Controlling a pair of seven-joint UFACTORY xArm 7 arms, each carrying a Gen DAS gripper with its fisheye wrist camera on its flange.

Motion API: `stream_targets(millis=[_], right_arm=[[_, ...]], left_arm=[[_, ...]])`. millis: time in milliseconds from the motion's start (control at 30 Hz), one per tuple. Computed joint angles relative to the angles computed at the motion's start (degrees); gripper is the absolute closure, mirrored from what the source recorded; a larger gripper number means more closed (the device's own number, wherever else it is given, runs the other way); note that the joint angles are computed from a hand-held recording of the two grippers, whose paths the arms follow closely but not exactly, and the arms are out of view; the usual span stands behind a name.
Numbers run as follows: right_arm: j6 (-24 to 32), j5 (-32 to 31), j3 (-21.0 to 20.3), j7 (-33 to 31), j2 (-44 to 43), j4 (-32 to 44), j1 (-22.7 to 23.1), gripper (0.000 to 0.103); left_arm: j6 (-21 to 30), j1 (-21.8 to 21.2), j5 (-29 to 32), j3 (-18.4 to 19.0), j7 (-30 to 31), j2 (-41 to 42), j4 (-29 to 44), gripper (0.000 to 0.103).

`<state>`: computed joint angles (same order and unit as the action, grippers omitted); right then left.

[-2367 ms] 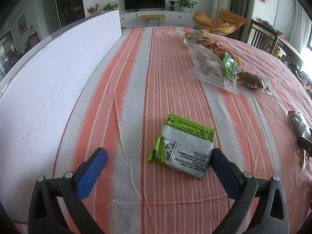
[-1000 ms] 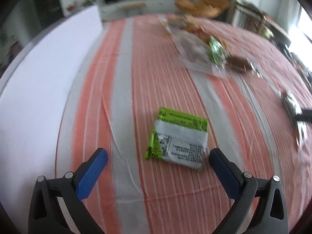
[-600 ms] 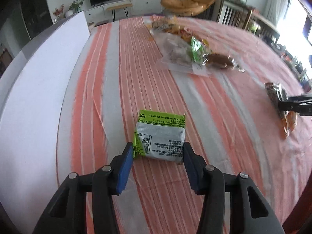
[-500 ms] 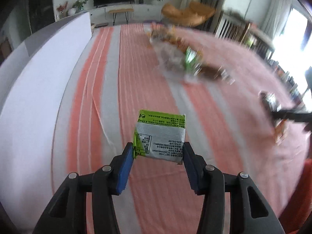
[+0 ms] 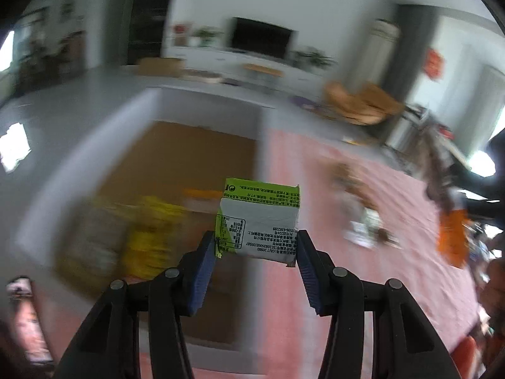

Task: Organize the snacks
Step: 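Carry both packs into the white box and open both tools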

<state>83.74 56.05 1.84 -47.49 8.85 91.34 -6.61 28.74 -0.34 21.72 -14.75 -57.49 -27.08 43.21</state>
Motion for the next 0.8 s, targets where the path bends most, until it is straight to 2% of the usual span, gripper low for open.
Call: stream_targets(millis=[33, 100, 133, 167, 267, 367, 500, 600, 700, 767, 800], right_arm=[[-1.3, 0.3, 1.5, 0.2, -0.5, -0.1, 1.8, 0.037], [-4.4, 1.1, 3.8, 0.7, -1.6, -1.1, 5.5, 0.031], [-6.4, 0.9, 4.8, 1.3, -1.7, -1.6, 7.5, 0.022], [-7.7, 0.6, 5.4, 1.9, -1.4, -1.6, 9.2, 0.014], [-9.6, -2.6, 7.1, 5.8, 1.2, 0.1, 13.6, 0.013], [-11.7, -2.2, 7.3, 4.4, 0.7, -1.6, 14.4, 0.013], [-16.7, -3.3, 5.0, -4.1, -3.1, -8.7, 13.2, 0.013], [-25.0, -7.7, 1.9, -13.5, -6.2, -17.9, 11.0, 0.013], [-36.1, -11.7, -1.0, -21.1, -6.5, -25.7, 8.1, 0.013], [-42.0, -13.2, -2.6, -25.2, -5.5, -28.6, 5.7, 0.013], [-44.2, -13.5, -3.2, -26.6, -5.1, -29.5, 4.5, 0.013]], left_arm=[[2.0, 1.2, 0.6, 0.5, -0.1, -1.2, -0.6, 0.049], [7.8, 3.7, 1.9, 0.9, -0.9, -3.4, -1.5, 0.029], [9.7, 4.6, 2.6, 0.9, -1.7, -4.1, -2.0, 0.015], [11.0, 5.6, 3.4, 0.9, -2.7, -5.1, -2.9, 0.014], [12.3, 6.2, 3.6, 2.0, -4.5, -8.6, -6.6, 0.014], [11.2, 6.5, 3.6, 0.8, -7.4, -11.0, -9.4, 0.014], [7.3, 4.4, 3.6, -1.8, -9.4, -11.4, -10.0, 0.014], [2.4, 1.3, 3.1, -5.1, -10.1, -9.3, -7.9, 0.014], [-3.7, -1.8, 3.5, -8.6, -9.3, -2.6, -2.6, 0.012], [-7.5, -3.0, 5.3, -11.1, -9.0, 3.5, 1.4, 0.0], [-10.0, -2.9, 7.4, -12.9, -9.9, 7.4, 3.4, 0.0]])
